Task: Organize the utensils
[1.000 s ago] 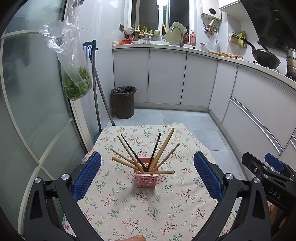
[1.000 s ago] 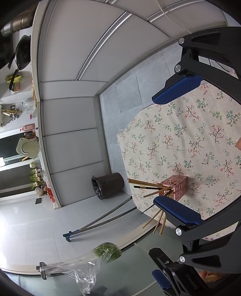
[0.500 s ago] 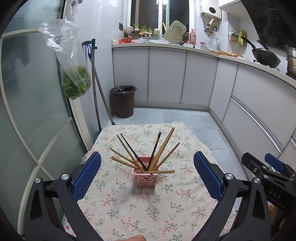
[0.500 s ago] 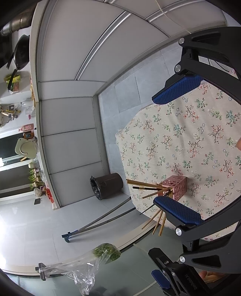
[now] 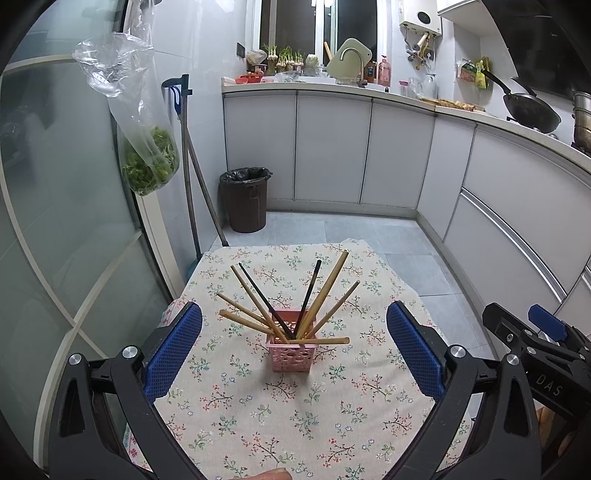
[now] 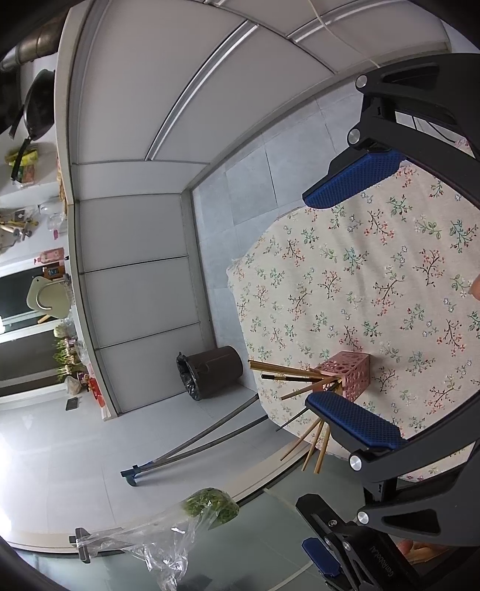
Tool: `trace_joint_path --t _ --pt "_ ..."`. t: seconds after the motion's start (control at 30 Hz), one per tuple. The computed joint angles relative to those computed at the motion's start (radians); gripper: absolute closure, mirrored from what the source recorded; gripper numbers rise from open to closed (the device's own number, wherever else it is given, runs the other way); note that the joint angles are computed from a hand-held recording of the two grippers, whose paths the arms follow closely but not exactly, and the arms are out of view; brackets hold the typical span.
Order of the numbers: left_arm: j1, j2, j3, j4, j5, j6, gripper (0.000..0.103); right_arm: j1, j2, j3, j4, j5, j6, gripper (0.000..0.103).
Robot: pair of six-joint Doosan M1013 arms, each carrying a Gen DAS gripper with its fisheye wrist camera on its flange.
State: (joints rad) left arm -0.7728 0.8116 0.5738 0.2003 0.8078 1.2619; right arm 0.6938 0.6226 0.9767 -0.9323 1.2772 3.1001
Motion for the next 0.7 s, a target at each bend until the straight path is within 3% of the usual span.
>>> trace_joint_path --t 0.7 --pt "-0.001 0.009 -0.016 0.000 0.011 0.001 0.007 -0.002 0.002 0.001 0.010 -0.002 0.000 0.007"
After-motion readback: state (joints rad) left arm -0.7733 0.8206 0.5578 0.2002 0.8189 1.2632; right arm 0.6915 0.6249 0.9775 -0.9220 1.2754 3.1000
